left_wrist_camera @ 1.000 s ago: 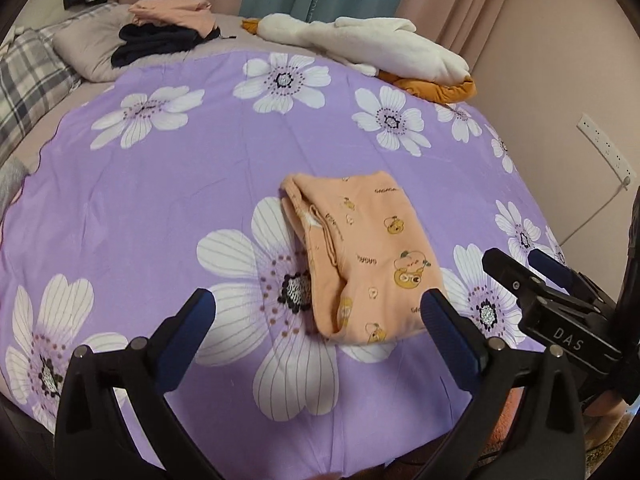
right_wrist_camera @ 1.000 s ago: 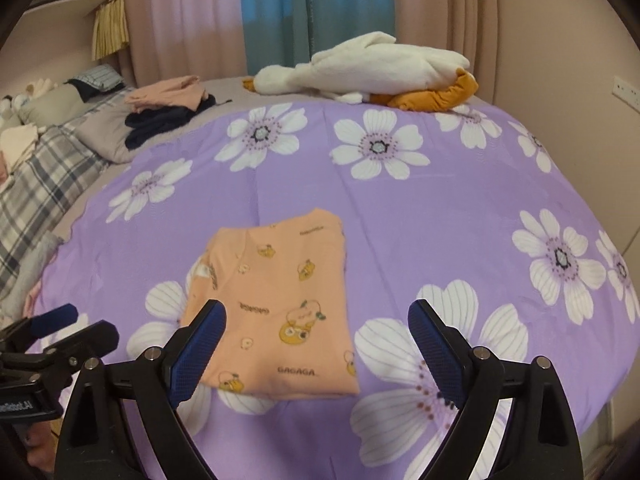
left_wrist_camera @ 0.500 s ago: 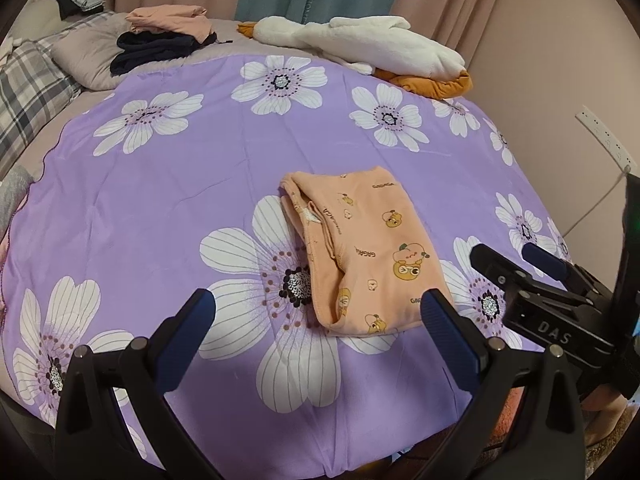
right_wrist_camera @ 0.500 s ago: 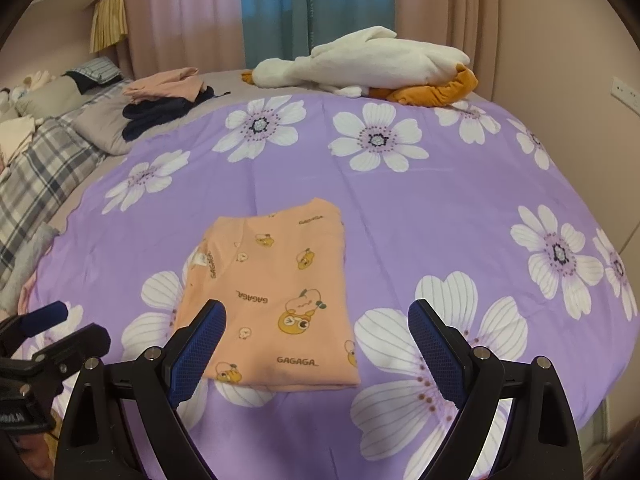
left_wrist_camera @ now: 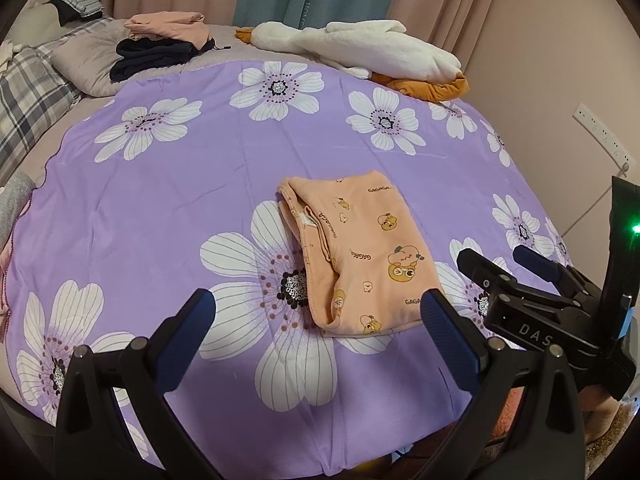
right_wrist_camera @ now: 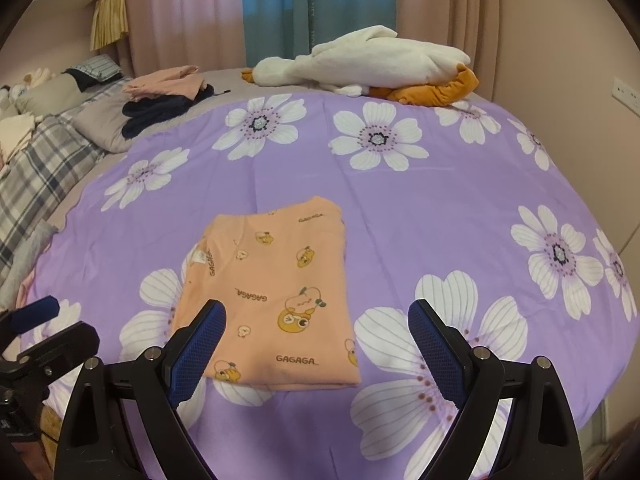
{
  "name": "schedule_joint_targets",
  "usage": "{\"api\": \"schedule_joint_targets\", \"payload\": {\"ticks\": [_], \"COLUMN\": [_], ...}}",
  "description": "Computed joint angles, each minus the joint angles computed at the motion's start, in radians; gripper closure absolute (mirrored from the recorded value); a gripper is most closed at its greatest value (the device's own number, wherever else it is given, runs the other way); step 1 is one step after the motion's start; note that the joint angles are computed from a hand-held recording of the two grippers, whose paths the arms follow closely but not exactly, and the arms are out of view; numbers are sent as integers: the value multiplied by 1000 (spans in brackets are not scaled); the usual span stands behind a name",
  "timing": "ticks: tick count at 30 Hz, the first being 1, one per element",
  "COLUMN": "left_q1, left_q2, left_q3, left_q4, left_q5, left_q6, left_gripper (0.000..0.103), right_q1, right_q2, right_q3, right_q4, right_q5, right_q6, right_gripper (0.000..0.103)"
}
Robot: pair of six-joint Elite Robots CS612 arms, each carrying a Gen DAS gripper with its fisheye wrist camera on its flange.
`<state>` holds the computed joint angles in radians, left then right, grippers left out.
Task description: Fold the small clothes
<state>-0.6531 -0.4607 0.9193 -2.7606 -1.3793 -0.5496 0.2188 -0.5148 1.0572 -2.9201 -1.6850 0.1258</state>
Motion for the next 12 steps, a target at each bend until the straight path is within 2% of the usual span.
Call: {"api": "schedule_joint_targets", "payload": {"ticks": [12], "left_q1": [-3], "left_q2": [-7], "left_q3": [10], "left_q4": [-18], "left_q5": [3], "left_q6": [11], "left_gripper": [1], "right_q1": [1], "right_q2": [1], "right_q3": [4], "right_q4": [-3], "right_q5": [-8], "right_q6": [-6], "right_gripper": [11]}}
